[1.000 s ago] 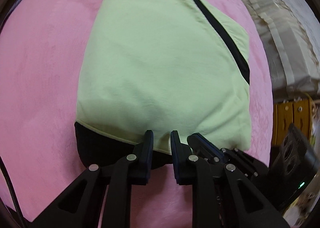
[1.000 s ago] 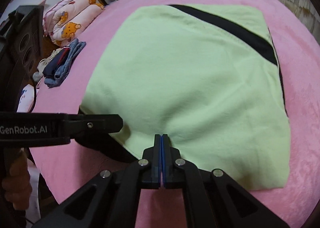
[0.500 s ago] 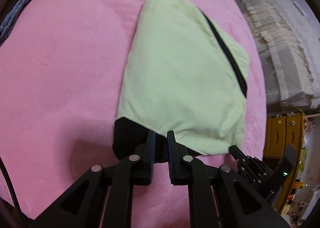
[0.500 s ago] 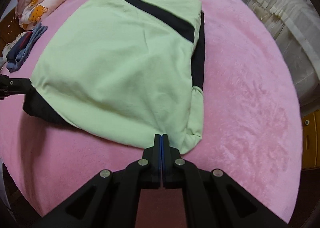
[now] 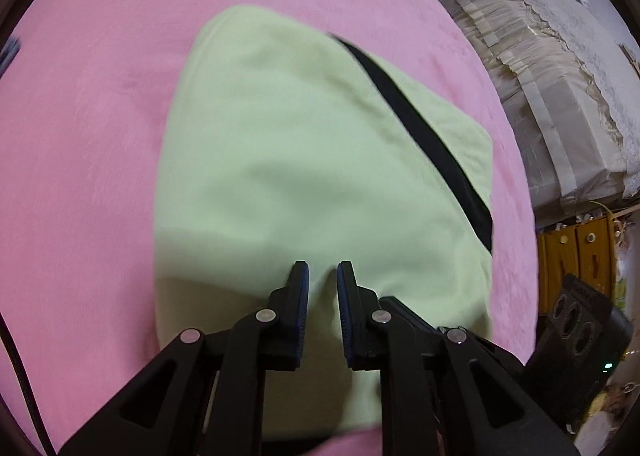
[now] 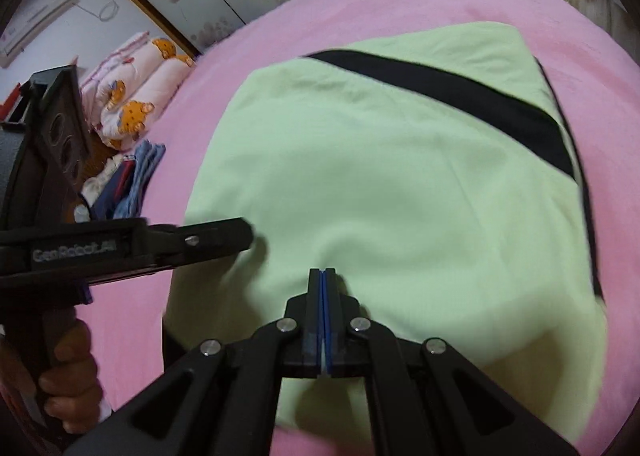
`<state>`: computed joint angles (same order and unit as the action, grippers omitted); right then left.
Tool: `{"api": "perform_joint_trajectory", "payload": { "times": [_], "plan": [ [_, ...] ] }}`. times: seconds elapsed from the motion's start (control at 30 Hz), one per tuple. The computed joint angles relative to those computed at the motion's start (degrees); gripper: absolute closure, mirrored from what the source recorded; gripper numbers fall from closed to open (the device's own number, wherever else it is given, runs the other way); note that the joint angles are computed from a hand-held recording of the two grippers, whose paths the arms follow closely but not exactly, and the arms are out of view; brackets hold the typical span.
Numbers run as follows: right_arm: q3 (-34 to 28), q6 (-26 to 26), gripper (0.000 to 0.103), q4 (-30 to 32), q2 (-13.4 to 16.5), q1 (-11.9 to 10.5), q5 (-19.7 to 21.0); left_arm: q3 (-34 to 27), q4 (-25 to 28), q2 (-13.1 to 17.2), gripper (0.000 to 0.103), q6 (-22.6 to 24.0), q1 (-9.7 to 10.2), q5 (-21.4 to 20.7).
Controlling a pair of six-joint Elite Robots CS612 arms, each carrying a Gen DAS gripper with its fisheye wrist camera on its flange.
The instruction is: Fold large clothes
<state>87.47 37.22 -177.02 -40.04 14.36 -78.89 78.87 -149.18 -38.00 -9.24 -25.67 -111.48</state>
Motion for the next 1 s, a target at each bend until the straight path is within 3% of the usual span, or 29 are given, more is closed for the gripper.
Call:
{"api": "perform_joint_trajectory", "payload": {
  "times": [0.27, 0.47, 0.57, 0.7, 0.77, 0.83, 1.0],
  "plan": [
    [-7.35, 3.22, 0.103, 0.73, 4.38, -2.12, 2.72, -9.98, -1.27, 6.21, 0.091, -1.90, 0.01, 0.31],
    [-13.36, 3.36, 0.103, 2.91, 7.29, -2.70, -2.12, -16.11, -0.79, 9.62, 0.090, -4.34, 0.17, 0.26],
    [-15.36, 3.69, 0.103, 4.35, 8.28, -3.63, -1.97, -17.22, -1.32, 10.30, 0.090, -3.50, 0.11, 0.57],
    [-14.85, 3.71, 0.103, 2.61, 8.10, -4.30, -4.72, -16.78, -4.15, 10.58, 0.090, -4.82, 0.41, -0.91],
    [-13.56, 4.51, 0.103, 1.15, 7.77, -5.09, -2.82, -17.30, -4.45, 10.99, 0.091, -6.38, 0.75, -1.53],
    [-12.50, 4.67, 0.103, 2.12, 7.03, -4.91, -6.14, -17.93, -5.34, 11.57, 0.091, -8.65, 1.08, -2.56],
    [-9.98, 7.44, 0.103, 0.36, 6.25, -5.65, -9.09, -17.47, -8.60, 11.58, 0.091, -11.28, 1.13, -0.04]
  ]
}}
